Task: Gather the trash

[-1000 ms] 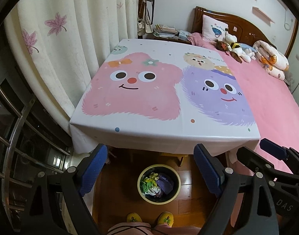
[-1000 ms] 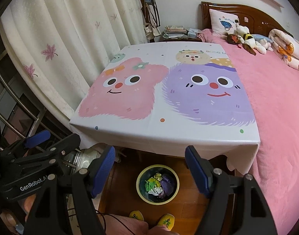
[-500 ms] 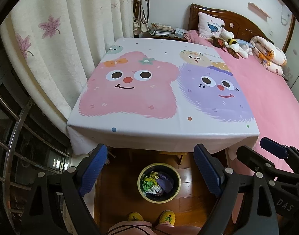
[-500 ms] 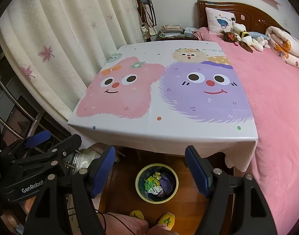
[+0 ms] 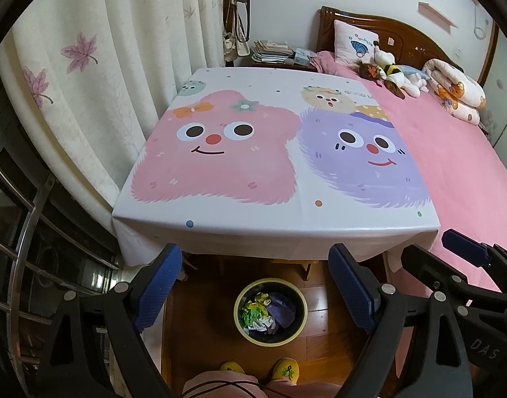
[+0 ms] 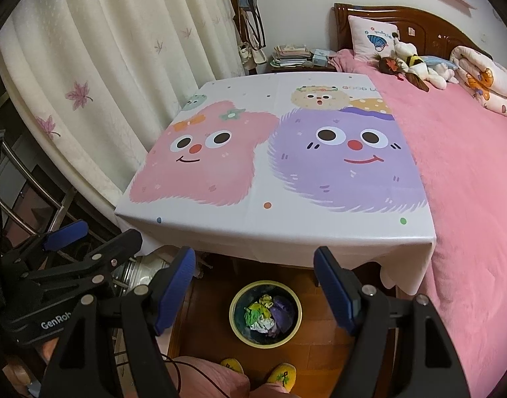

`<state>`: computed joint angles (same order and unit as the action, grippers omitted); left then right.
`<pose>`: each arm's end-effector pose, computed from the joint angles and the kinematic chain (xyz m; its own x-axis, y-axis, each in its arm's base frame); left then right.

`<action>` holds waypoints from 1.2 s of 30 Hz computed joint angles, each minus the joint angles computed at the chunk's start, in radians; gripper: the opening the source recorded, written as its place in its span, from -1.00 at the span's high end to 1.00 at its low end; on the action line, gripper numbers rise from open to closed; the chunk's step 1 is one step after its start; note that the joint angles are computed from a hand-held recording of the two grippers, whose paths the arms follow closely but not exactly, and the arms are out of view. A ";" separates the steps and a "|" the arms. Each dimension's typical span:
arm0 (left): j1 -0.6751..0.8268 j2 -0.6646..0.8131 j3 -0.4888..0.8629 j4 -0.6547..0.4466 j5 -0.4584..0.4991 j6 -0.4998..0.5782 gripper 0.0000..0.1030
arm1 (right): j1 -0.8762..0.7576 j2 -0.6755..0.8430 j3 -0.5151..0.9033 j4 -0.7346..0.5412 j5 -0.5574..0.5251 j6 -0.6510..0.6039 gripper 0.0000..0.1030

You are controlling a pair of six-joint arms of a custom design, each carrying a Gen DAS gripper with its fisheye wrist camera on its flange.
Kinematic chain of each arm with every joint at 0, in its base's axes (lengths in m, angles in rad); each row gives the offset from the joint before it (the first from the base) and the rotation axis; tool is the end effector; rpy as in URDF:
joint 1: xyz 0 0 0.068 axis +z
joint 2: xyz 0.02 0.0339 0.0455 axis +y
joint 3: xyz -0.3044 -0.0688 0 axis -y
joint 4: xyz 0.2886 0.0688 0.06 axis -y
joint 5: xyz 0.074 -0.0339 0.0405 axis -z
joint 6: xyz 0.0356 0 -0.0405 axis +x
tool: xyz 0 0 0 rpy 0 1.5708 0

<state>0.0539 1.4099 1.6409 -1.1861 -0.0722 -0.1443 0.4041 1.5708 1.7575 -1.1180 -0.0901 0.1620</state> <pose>0.3011 0.0188 0.4491 -0.7930 -0.1864 -0.5800 -0.2116 0.9770 -0.0248 0.3277 0.1436 0.4426 -0.7992 -0.1671 -0.5773 -0.3162 0.9338 0.1675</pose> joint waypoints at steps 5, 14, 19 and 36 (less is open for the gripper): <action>0.001 0.006 0.007 0.003 0.000 0.003 -0.72 | -0.014 0.006 0.015 -0.006 -0.010 -0.011 -0.44; 0.000 0.017 0.014 0.005 0.002 0.017 -0.72 | -0.026 0.010 0.023 -0.012 -0.019 -0.021 -0.44; 0.001 0.014 0.011 0.008 0.006 0.021 -0.72 | -0.031 0.013 0.026 -0.014 -0.023 -0.025 -0.44; -0.003 0.017 -0.002 0.004 -0.003 0.010 -0.72 | -0.036 0.022 0.033 -0.019 -0.031 -0.026 -0.44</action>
